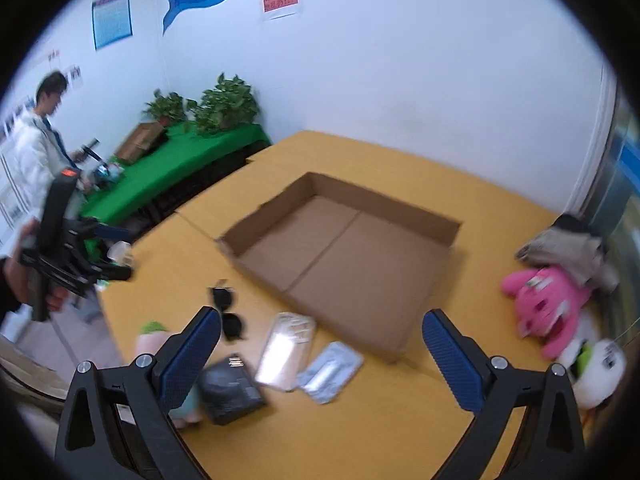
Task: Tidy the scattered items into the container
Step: 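Move the left gripper toward the pink-and-teal plush toy, then close the left gripper around the plush toy's body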
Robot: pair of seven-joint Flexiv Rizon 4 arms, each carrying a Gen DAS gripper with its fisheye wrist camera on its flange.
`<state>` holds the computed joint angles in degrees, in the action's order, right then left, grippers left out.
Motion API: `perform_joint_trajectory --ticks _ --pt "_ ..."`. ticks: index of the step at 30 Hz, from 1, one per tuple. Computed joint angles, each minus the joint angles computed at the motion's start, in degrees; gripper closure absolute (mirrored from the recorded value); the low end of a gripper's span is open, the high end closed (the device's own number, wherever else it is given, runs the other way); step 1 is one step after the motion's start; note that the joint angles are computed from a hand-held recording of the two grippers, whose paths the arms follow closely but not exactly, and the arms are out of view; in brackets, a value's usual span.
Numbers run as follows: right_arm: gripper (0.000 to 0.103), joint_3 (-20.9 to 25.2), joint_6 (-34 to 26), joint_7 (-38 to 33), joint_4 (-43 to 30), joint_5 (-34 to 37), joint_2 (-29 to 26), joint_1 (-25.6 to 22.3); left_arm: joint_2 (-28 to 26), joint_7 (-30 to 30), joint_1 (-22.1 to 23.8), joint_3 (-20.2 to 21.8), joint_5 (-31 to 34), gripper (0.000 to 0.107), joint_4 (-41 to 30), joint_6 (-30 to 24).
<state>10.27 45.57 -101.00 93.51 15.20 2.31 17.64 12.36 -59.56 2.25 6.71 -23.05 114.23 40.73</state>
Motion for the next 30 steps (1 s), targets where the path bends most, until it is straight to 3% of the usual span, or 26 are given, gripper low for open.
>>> perform_joint_trajectory --ticks 8,18,24,27,30 --pt "0.002 3.15 -9.97 2.04 2.01 9.37 2.43 5.13 -0.28 6.04 -0.09 0.95 -2.54 0.004 -0.44 -7.17" --pt "0.002 6.64 -11.77 15.14 8.01 -1.55 0.77 10.13 -1.30 11.35 1.79 2.45 -6.17 0.004 5.25 -9.44" --pt "0.002 7.44 -8.23 20.42 12.52 -8.10 -1.88 11.59 -2.68 11.82 2.73 2.00 -7.38 0.004 8.11 -9.37" --pt "0.002 7.96 -5.39 22.02 16.27 -14.81 -2.02 12.28 -3.45 12.13 2.95 1.72 -7.66 0.004 8.77 -8.73" --pt "0.002 7.77 -2.95 22.23 17.99 -14.36 -1.91 12.22 -4.32 12.27 3.20 1.42 -7.44 0.004 8.80 -7.93"
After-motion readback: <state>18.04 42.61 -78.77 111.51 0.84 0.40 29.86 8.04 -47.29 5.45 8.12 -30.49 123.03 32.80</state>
